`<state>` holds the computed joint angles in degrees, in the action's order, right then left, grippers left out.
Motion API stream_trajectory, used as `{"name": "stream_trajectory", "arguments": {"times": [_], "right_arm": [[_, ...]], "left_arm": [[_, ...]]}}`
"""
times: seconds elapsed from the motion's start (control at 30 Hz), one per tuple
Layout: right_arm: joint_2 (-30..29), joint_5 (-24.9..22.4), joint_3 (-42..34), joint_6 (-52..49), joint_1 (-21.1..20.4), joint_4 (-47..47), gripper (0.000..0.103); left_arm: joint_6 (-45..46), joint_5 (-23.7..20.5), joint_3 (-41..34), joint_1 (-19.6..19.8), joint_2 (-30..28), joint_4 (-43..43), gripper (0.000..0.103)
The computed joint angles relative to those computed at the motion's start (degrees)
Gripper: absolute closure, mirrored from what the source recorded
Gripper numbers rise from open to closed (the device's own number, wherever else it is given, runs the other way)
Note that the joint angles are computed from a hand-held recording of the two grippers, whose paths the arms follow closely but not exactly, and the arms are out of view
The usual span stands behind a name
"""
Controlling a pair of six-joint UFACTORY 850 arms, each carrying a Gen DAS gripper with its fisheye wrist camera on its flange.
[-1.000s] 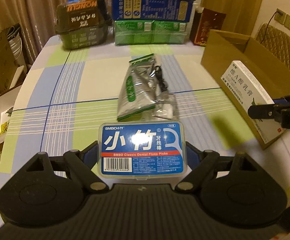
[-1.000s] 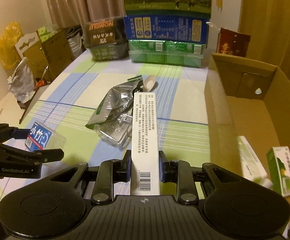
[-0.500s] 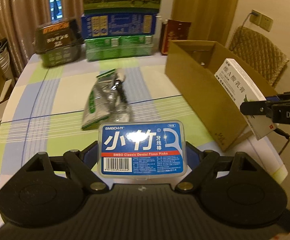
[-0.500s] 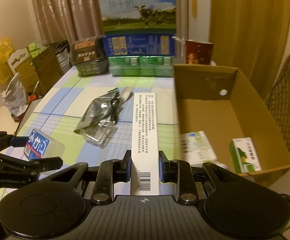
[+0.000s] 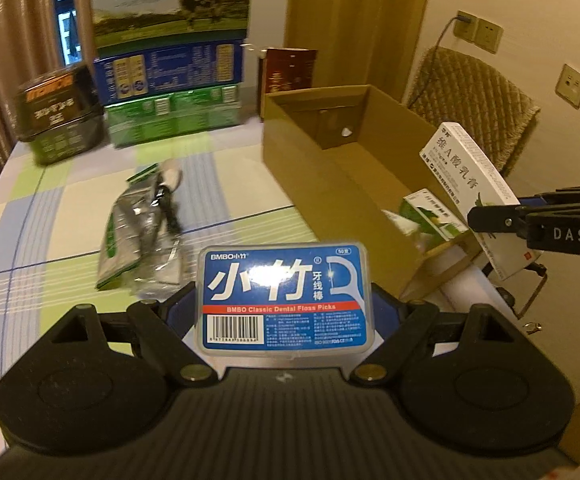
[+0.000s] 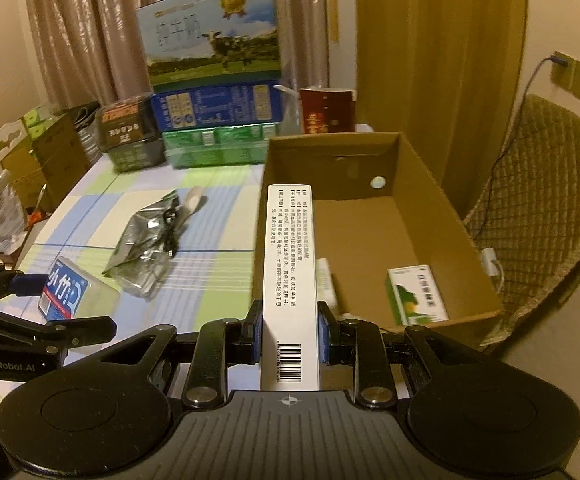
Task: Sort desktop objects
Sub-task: 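Carry floss box in left gripper and tube box in right gripper over cardboard box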
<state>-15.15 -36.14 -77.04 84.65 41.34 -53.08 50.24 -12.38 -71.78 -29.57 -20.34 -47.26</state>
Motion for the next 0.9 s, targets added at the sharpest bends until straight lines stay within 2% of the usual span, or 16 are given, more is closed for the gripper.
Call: {"name": "stream_trajectory", "arguments": {"times": [0.47,0.9], "right_arm": [[5.6,-1.8,6.0,2.1,-1.9,-1.7,0.08],[7.4,-0.6,8.4,0.9,-5.0,-1.4,0.08]], "left_arm": [[-2.1,-0.7,-4.2,-4.4,-2.3,2.4,0.02],[-6.6,-1.7,-10.1,-7.2,-6.0,6.7,0.02]]}}
